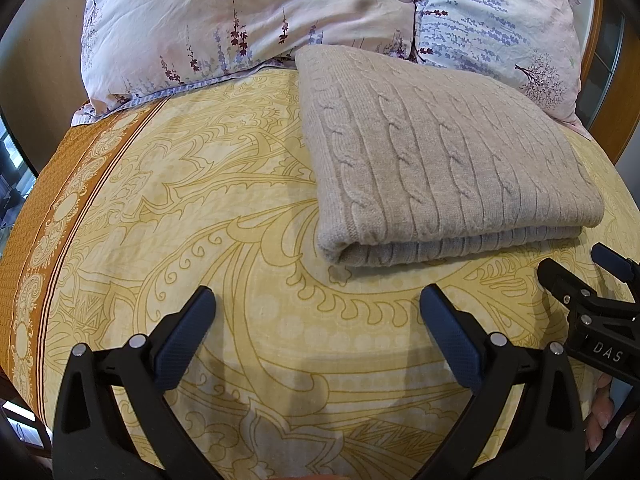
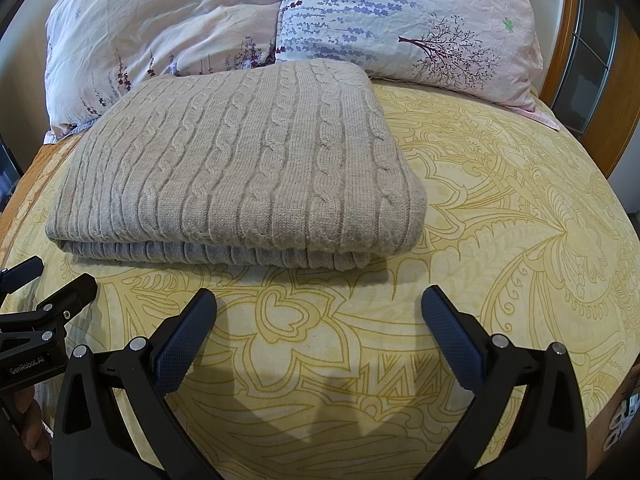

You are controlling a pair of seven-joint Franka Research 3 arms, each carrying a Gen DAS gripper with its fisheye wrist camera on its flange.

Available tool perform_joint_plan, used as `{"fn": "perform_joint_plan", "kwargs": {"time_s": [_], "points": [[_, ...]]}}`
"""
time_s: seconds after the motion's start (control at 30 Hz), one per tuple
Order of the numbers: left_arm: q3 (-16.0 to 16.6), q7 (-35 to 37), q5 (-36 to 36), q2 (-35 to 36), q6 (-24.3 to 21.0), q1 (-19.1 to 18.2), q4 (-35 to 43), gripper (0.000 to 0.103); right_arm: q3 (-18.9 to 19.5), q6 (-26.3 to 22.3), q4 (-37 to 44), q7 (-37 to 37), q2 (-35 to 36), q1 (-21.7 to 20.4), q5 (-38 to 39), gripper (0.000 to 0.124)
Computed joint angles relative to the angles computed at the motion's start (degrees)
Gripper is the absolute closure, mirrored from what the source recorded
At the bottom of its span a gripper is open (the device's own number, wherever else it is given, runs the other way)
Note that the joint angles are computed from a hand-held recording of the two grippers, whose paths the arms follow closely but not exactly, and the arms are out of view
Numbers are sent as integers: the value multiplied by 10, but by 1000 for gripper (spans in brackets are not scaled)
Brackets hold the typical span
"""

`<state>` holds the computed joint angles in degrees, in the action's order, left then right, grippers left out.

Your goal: Fold small clothes

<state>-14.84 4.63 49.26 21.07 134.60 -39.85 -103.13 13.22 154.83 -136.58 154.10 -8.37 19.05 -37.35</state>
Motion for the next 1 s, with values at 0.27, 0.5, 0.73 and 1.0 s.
{"fn": "perform_joint_plan", "kwargs": {"time_s": [0.27,0.5,0.73,1.0], "points": [[0,1,-1,0,0,0,0,2,0,0,0,1,0,1,0,22],[0,0,-2,0,1,0,-1,2,0,-1,0,1,0,1,0,22],[-1,1,-3,0,2,1,-3,2,-1,-1,1,1,0,1,0,22],[-1,8,-8,1,3,3,-1,2,-1,-1,1,1,1,1,0,22]]}}
